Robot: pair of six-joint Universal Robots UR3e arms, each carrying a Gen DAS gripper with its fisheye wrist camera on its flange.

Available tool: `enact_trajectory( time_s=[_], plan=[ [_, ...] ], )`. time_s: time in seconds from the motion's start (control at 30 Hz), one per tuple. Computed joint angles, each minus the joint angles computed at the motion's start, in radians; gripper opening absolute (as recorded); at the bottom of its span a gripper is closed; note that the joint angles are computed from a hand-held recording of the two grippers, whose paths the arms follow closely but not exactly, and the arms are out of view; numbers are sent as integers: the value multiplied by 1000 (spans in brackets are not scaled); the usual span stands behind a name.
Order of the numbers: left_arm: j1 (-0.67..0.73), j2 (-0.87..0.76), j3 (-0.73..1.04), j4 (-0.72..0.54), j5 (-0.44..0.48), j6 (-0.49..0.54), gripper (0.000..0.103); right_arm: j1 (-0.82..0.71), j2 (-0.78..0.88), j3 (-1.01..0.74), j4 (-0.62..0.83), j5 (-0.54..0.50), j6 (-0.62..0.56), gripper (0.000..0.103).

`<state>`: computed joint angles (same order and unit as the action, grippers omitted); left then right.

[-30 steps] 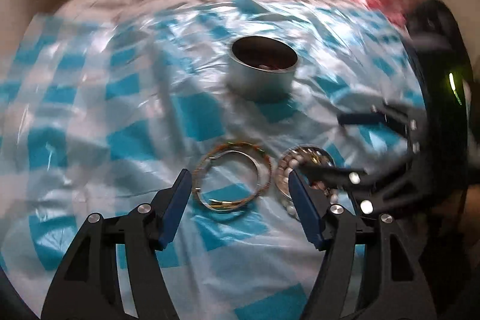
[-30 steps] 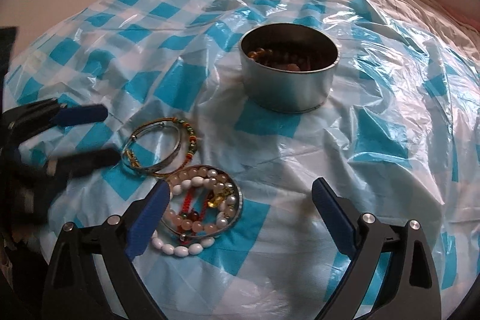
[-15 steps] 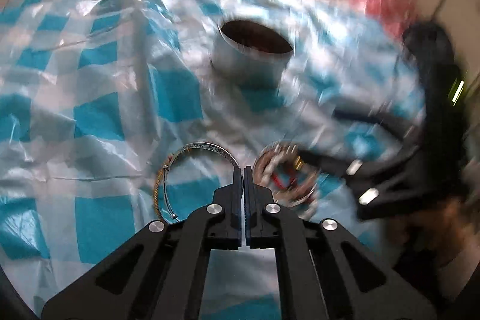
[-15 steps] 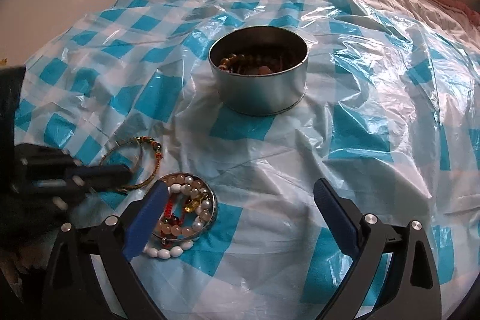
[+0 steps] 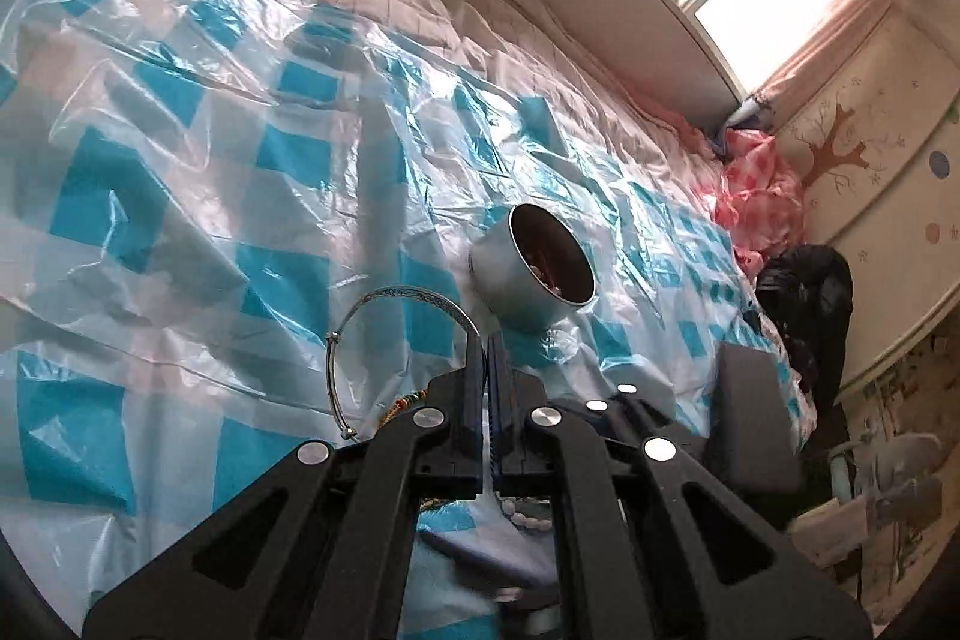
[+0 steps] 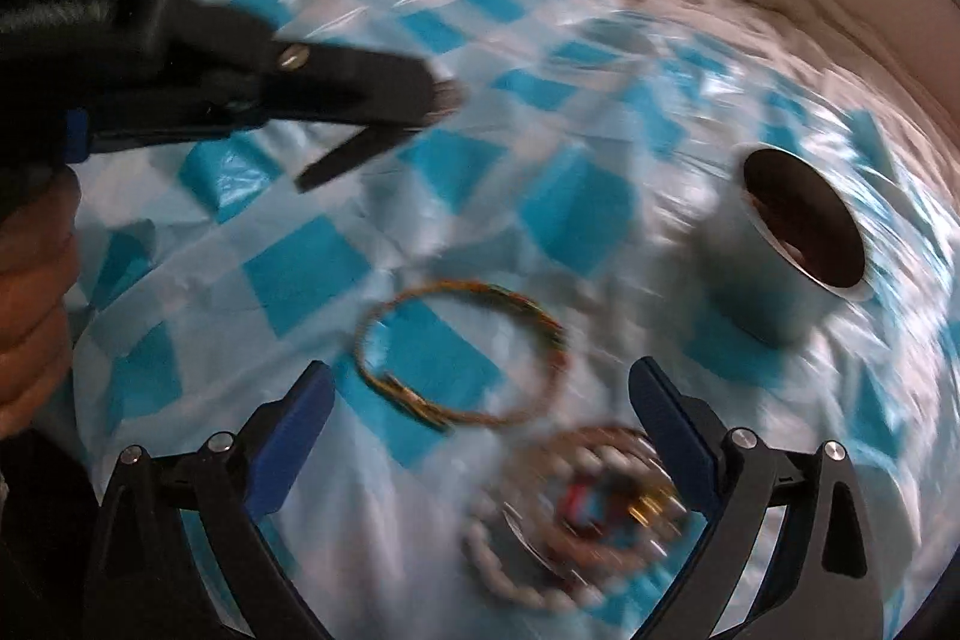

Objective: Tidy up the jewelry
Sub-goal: 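Grasp the gold beaded bracelet with the right gripper and lift it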

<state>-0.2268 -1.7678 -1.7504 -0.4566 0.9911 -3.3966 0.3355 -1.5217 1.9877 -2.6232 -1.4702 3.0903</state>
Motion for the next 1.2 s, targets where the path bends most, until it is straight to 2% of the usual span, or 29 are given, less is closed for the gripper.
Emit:
enact_trajectory(
  time_s=[0.1, 0.17, 0.2, 0.23, 0.27, 0.3, 0.37, 0.57, 0.63, 0.7, 0.8, 0.83, 0.9, 1.0, 1.17, 1.2],
  plan=[
    [0, 7, 4, -15, 23, 10, 1, 31, 138, -128, 83, -33, 6, 96],
    [-11, 3, 18, -34, 47, 23, 1, 0, 144, -114, 64, 11, 10, 91],
    [-23, -2, 33, -46, 66, 30, 1, -19, 125, -96, 60, 23, 16, 67],
    [-29, -10, 44, -51, 67, 34, 1, -31, 110, -86, 63, 19, 17, 38],
    [-40, -23, 63, -60, 72, 38, 1, -55, 85, -70, 74, 15, 17, 24],
    [-51, -30, 76, -66, 85, 40, 1, -86, 59, -48, 81, 27, 17, 15],
    [-75, -50, 109, -80, 101, 44, 1, -141, -4, 1, 83, 5, 30, 9],
    [-147, -130, 228, -142, 160, 52, 1, -339, -286, 180, 181, 32, -27, 9],
    [-171, -150, 258, -162, 190, 59, 1, -419, -402, 243, 237, 92, -64, 9],
    [-183, -164, 274, -171, 199, 61, 1, -525, -502, 297, 299, 213, -133, 9],
    [-202, -178, 295, -183, 229, 69, 1, -530, -470, 288, 272, 232, -101, 12],
    [-207, -182, 303, -188, 238, 72, 2, -520, -442, 280, 251, 229, -85, 35],
    [-216, -192, 321, -199, 258, 76, 2, -491, -383, 271, 188, 213, -45, 70],
    [-220, -201, 335, -207, 263, 78, 2, -416, -279, 212, 99, 195, -20, 69],
    [-232, -218, 365, -225, 283, 87, 2, -263, -61, 86, -1, 53, -20, 69],
    [-231, -222, 370, -229, 284, 90, 2, -253, -35, 71, -4, 43, -25, 61]
  ],
)
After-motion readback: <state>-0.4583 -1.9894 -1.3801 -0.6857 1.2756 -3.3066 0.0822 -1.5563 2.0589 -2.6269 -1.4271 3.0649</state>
